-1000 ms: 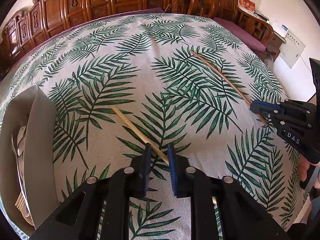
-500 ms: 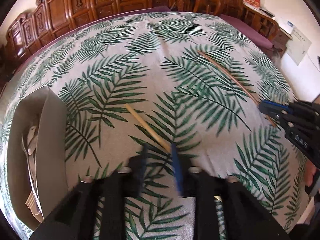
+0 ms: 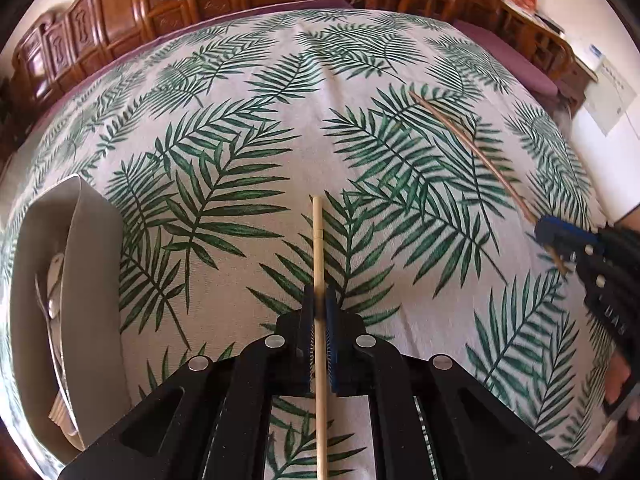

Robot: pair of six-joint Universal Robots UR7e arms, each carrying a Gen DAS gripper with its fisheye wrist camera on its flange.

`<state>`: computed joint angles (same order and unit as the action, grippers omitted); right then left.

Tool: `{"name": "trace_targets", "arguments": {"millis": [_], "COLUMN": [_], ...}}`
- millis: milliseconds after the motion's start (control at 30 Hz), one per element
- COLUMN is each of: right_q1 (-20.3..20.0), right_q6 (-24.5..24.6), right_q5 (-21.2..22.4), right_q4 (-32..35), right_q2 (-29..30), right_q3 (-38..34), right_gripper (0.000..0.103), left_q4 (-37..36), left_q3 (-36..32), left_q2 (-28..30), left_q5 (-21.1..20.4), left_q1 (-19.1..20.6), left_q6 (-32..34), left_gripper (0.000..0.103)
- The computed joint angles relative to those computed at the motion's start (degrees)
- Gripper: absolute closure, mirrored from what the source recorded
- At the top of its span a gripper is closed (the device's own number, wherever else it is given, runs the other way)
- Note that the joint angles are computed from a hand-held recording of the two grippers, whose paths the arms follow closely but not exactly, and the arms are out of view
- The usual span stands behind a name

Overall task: Organize utensils
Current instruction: 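Grasp a second wooden chopstick with the left tool while the right tool holds its chopstick, then carry the chopstick in the left tool over the grey tray and lower it in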

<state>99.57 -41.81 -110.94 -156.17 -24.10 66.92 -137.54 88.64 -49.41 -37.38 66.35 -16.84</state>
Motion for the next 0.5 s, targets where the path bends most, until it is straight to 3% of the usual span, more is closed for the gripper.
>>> {"name": "trace_targets", "arguments": {"millis": [500], "right_q1": [3.93], "right_q6": [0.27], "right_q5": [0.0], "right_q4": [-3.28], "right_q2": [-0.75], "right_q3": [4.45], "right_gripper": [0.097], "left_q4": [-5.3], "left_q3": [7.15], "left_q2": [-8.9], "left_q5": [-1.6], "left_q1": [-1.62], "left_q6": [4.74], "left_gripper": [0.099]}}
